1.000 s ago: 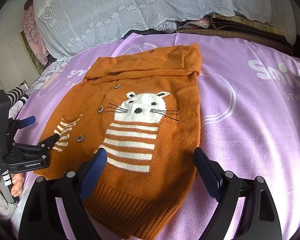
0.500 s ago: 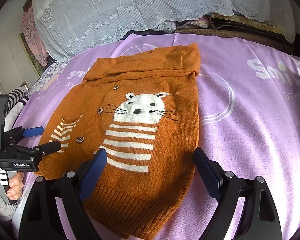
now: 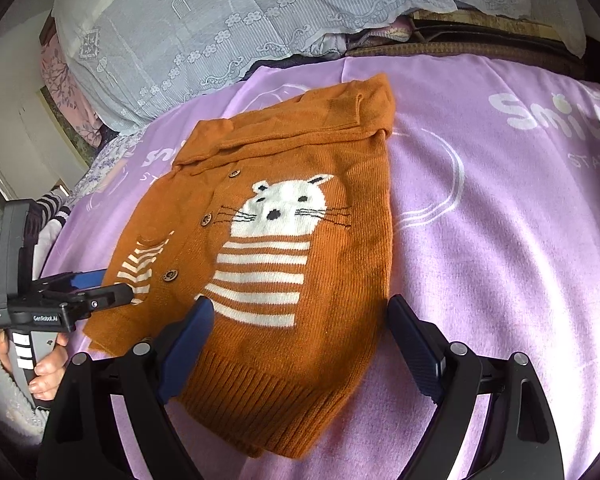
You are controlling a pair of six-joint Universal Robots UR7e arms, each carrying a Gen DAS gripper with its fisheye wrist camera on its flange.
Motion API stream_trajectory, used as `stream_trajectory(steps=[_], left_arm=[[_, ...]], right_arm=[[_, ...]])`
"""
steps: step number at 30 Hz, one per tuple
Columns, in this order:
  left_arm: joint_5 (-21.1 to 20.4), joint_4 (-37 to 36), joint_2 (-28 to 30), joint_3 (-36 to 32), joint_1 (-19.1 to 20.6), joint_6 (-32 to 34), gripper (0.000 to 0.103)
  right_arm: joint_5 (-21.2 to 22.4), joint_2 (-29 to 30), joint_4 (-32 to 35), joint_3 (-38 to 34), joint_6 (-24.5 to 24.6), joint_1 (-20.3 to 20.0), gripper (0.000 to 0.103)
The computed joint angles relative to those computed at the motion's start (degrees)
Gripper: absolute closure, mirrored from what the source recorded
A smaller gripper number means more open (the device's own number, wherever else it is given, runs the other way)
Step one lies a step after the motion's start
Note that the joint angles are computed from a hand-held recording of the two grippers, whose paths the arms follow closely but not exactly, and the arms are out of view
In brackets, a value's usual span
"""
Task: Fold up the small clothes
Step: 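Move both tools to the ribbed cardigan hem and close them on it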
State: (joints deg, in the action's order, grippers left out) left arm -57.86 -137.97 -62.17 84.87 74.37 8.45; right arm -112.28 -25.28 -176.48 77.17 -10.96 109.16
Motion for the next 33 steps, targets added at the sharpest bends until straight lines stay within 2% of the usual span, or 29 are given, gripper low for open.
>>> stream_trajectory(steps=[9,13,16,21,23,26,30,33], left_arm=[[-3.7,1.8,-0.4,-1.0,0.9,-1.0,0.005],[-6.7,3.5,-0.7,-2.1,1.8,-2.2,0.005],[-9.2,4.9,-0.5,-3.4,2.8,-3.4,0.005],[-9.7,4.7,-0.5,-3.3,2.8,-3.2,0.005],[-10.4,4.9,-0.6,-3.3,2.9,-3.1,0.005],[-14.1,6.5,-1.4,-3.5,3.9,-3.7,0.006],[-18.0,7.8,-3.0,-2.6,5.2,-4.2,0.006],[-19.7,8.8,-2.9,-3.1,5.7,-4.4,0.006]], right_arm=[[2.3,-1.6,-0.3,2.3,2.1,-0.6,0.014],[3.4,-3.0,-2.2,4.4,3.7,-1.3,0.014],[6.2,-4.2,-1.6,5.6,6.1,-2.5,0.014],[10.6,-4.8,0.6,5.9,7.5,-3.4,0.015],[13.8,-5.5,2.1,6.4,8.6,-4.1,0.019],[18.3,-6.5,3.9,6.9,11.0,-5.3,0.025],[22.0,-7.6,4.5,7.8,14.4,-6.8,0.034],[23.0,-8.0,4.5,8.1,16.3,-7.4,0.04]])
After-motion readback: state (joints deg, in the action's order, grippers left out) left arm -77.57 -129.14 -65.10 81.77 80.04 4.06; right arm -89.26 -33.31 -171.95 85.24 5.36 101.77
